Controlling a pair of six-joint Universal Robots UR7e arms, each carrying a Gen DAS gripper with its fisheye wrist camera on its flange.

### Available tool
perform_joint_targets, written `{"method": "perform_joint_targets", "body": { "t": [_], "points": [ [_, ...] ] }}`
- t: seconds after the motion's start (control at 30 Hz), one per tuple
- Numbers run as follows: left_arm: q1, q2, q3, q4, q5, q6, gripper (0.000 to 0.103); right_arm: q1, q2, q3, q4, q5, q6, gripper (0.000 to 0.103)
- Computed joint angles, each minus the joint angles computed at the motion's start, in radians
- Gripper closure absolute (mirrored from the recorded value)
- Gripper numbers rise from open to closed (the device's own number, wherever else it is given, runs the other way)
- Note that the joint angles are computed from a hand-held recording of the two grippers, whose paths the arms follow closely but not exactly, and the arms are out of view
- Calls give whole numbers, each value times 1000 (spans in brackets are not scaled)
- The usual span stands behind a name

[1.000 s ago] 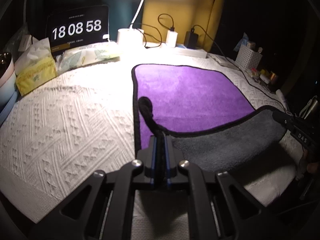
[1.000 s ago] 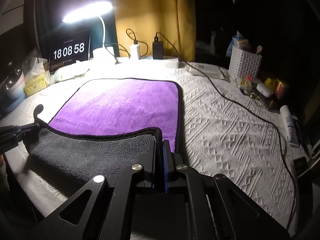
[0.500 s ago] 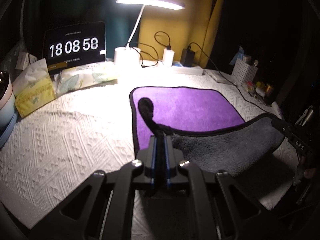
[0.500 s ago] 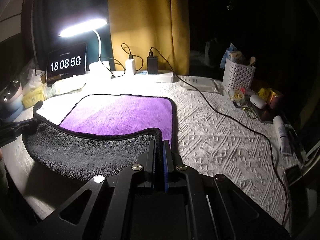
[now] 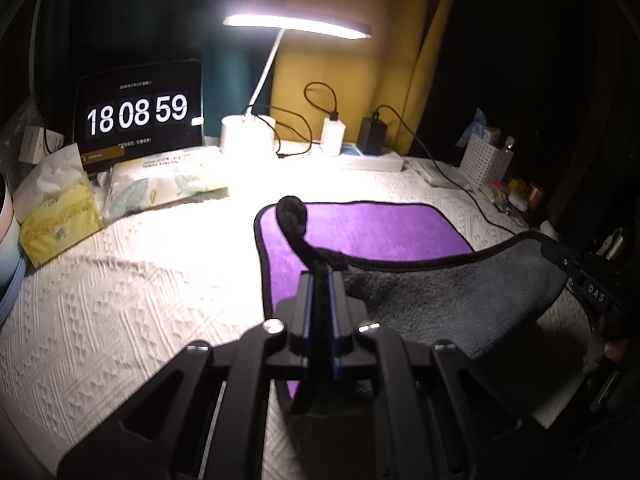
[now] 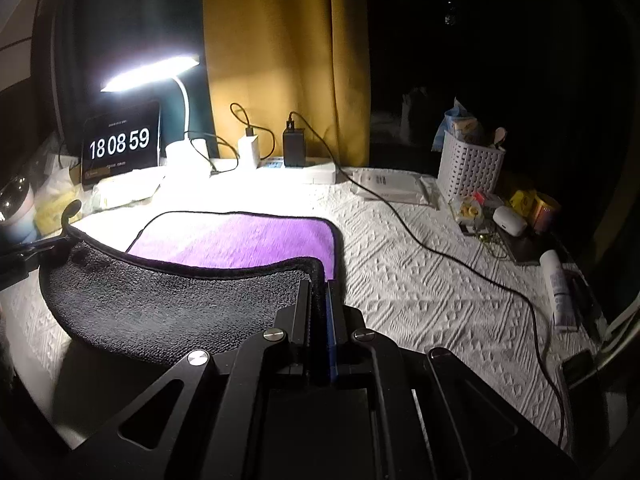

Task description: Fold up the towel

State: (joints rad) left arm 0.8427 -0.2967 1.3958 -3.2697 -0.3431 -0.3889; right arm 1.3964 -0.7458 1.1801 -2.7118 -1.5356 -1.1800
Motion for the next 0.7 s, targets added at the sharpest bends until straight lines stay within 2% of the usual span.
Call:
{"method": "perform_joint_targets", "body": {
  "t": [0.27,0.7],
  "points": [
    [18,12,-54,-75,-8,115,96,19,37,-56,3,3,1,96],
    [51,25,-126,-133,-12,227,96,43,108,-160,28,6,12,96]
  ]
}}
